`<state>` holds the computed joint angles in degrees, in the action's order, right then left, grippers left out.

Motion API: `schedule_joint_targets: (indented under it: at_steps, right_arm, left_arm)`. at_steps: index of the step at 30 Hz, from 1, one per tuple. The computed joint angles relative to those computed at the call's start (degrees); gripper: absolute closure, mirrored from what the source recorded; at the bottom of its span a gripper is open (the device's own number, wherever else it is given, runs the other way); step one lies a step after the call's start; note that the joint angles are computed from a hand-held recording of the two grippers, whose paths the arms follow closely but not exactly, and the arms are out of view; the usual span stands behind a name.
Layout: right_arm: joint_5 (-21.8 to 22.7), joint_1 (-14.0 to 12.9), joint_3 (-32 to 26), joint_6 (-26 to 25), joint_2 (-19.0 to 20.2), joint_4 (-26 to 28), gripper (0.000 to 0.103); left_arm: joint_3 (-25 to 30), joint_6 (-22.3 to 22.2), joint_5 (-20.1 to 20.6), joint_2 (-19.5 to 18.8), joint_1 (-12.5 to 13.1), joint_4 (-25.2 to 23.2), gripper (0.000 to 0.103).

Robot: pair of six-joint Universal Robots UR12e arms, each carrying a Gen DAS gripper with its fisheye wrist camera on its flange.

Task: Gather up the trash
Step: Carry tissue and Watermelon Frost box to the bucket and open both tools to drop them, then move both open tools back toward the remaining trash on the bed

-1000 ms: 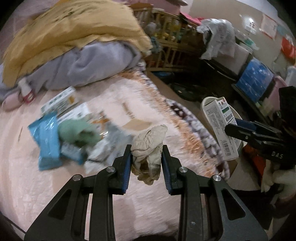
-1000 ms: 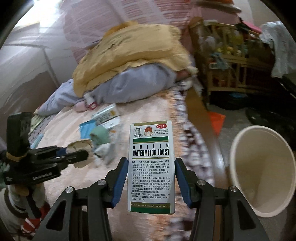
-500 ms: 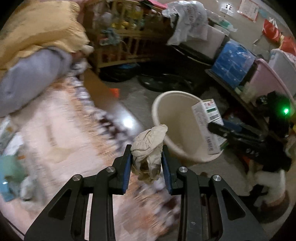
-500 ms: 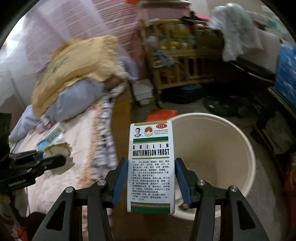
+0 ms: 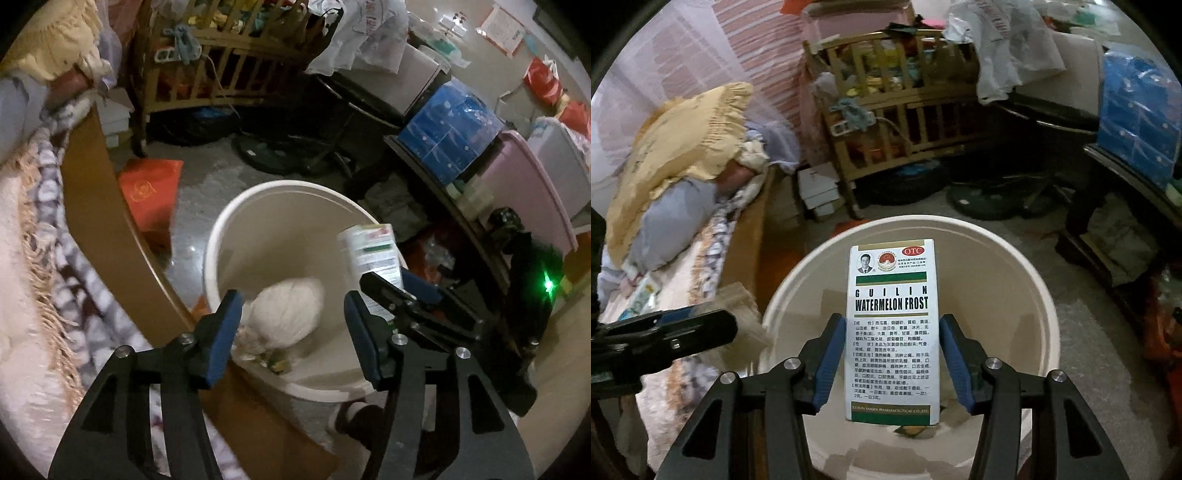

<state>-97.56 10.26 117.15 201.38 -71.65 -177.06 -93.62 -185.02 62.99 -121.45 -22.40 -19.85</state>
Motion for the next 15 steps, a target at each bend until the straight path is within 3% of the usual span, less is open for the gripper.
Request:
schedule_joint_targets:
  at_steps: [3, 8, 13, 15]
  right_arm:
    - [0.58, -0.26, 0.60, 0.91, -0.15, -0.78, 0.040]
    - [1.54, 0.28, 1.03, 1.05, -0.65, -0.10, 0.040]
    - [2.52, 2.00, 0.66, 0.30, -0.93, 0.27, 0.040]
    - [2.67, 3.01, 0.25, 0.01, -0.84, 0.21, 0.040]
  left_arm:
    - [-0.58, 0.84, 1.35, 0.52, -0.14, 0.28, 0.047]
    - [-2.97, 0.99, 3.85, 2.57, 0.53, 1.30, 0.047]
    - [-7.17, 3.26, 11.23, 5.99, 1.04, 5.08, 0.047]
    - [-8.91, 4.04, 12.45, 7.17, 1.79, 6.46, 0.047]
